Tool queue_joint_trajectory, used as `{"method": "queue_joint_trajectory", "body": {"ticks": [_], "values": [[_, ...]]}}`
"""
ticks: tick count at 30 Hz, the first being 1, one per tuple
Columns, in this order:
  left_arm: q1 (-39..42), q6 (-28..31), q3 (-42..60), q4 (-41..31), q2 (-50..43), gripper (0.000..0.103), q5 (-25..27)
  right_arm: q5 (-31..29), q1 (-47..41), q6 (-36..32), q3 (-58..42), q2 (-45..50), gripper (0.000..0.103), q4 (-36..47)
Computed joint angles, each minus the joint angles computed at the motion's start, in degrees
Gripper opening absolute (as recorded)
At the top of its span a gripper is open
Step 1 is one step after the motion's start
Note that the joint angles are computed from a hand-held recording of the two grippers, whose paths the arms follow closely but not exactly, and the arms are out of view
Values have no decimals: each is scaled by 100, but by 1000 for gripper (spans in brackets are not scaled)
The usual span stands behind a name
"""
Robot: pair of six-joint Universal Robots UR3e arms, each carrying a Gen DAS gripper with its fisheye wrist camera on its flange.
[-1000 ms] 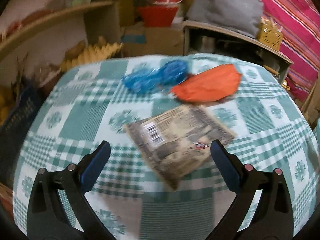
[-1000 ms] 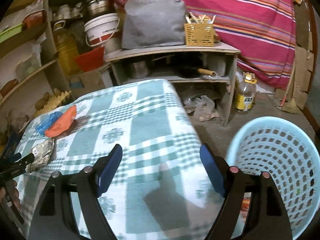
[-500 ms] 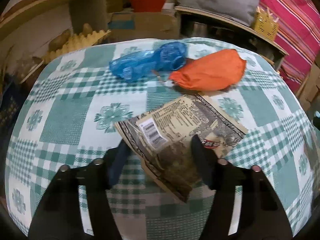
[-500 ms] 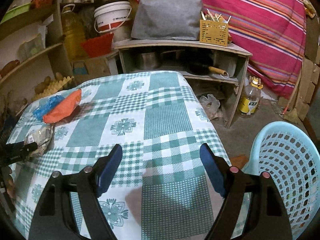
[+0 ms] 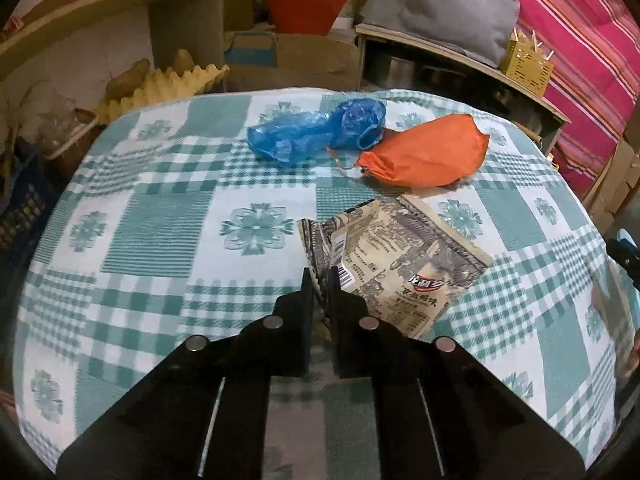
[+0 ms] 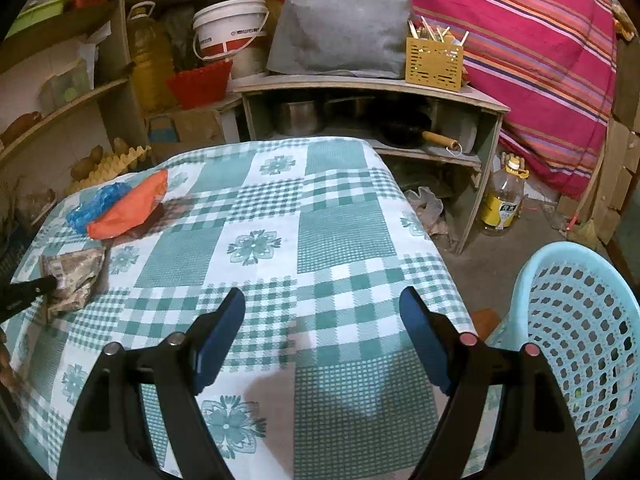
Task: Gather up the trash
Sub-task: 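Grasp the brown snack packet with the left tool, then grasp the orange bag with the right tool while the left tool holds the snack packet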
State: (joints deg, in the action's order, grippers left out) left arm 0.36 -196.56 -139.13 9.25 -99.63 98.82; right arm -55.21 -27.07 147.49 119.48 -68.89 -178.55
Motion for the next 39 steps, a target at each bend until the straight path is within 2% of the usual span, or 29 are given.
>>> {"method": "queue_joint_trajectory", "body": {"ticks": [7, 11, 14, 25, 30, 32, 36, 37, 39], "values": [[274, 145, -592, -49, 1170, 3, 241, 151, 189, -70, 291, -250, 78, -247], [267, 267, -589, -59, 1494, 3, 632, -117, 497, 128, 83, -162, 78, -353], [386, 308, -640, 124, 1617, 3, 647, -281, 811, 316, -240, -44, 78, -142], [298, 338, -335, 734, 1066, 3, 1222, -1005, 2404, 1113, -2423, 1086, 78, 651], [372, 424, -250, 827, 863, 3, 1221, -1488, 3028, 1390, -3745, 1950, 78, 1267], [364, 407, -231, 836, 805, 3, 1291, -1524, 3138, 1509, -4135, 2200, 78, 1537], [534, 424, -317, 878, 866, 3, 1104, -1511, 3271, 1628, -4702, 2617, 77, 1895], [540, 430, -317, 879, 864, 3, 1097, -1489, 3278, 1625, -4752, 2664, 75, 1921], [550, 429, -320, 872, 868, 3, 1086, -1442, 3312, 1608, -4961, 2791, 52, 2104]]}}
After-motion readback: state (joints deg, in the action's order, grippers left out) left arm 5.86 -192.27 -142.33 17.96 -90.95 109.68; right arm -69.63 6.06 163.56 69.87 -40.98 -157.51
